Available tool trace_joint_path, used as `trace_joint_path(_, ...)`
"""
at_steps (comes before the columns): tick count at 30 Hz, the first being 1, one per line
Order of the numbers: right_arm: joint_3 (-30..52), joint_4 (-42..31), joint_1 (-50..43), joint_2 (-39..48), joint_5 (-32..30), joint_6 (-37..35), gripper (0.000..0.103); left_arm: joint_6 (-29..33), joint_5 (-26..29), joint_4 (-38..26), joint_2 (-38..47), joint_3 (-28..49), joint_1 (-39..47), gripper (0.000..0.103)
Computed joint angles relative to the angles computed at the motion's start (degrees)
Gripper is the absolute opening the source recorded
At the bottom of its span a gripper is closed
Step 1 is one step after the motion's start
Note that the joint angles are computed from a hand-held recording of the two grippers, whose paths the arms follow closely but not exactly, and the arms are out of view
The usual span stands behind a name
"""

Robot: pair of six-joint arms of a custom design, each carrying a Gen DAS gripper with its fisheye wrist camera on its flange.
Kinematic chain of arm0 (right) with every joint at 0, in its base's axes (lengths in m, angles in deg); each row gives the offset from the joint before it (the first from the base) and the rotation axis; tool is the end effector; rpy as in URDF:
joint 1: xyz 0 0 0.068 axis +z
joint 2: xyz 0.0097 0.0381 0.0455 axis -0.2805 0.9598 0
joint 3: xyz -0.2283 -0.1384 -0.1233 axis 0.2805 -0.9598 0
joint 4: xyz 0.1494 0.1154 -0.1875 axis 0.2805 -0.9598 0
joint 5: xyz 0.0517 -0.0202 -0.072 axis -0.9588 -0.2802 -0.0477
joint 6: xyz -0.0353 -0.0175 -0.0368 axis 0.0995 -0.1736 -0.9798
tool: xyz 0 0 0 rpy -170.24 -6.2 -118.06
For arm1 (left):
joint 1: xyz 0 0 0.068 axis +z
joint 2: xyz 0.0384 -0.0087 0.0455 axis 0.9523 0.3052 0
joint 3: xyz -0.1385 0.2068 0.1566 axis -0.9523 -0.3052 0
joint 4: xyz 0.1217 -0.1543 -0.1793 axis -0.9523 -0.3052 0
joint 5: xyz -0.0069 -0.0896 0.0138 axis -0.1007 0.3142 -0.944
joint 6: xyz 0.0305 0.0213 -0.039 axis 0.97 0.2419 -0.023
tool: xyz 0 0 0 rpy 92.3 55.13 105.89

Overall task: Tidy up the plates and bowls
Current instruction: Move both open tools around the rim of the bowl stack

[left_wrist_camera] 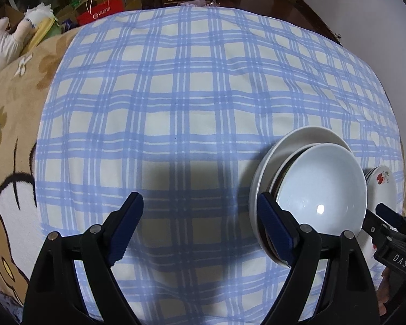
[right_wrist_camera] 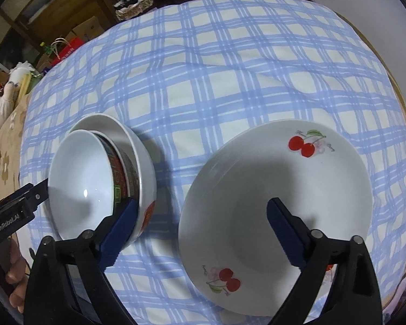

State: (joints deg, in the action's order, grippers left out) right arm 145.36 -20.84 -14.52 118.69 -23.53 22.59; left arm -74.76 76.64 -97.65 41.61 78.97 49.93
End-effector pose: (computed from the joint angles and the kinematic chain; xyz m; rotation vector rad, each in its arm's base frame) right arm 0.2927 0.0167 0.2028 -0.6757 2.8637 0.2692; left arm 0.2058 -0.0782 0.2513 -0.9359 2.7420 0.0073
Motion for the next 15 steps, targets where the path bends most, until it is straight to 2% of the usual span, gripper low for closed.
trace_joint_path(10, -2.88, 3.34, 1.32, -3.77, 2.37, 0.31, 0.102, 0.67, -1.83, -0.99, 1.39, 1.34, -1.16, 0.085)
trace_joint_path(11, -3.29, 3.91, 1.28, -4.22, 2.13, 0.16, 0.099, 0.49, -1.98, -0.97, 1.85, 1.68, -1.31, 0.085)
trace_joint_path(15, -3.86, 3.45, 0.61, -5.23, -1.6, -1.47, 0.071, -1.23, -1.47, -0.82, 0.07, 0.47, -1.49, 0.085)
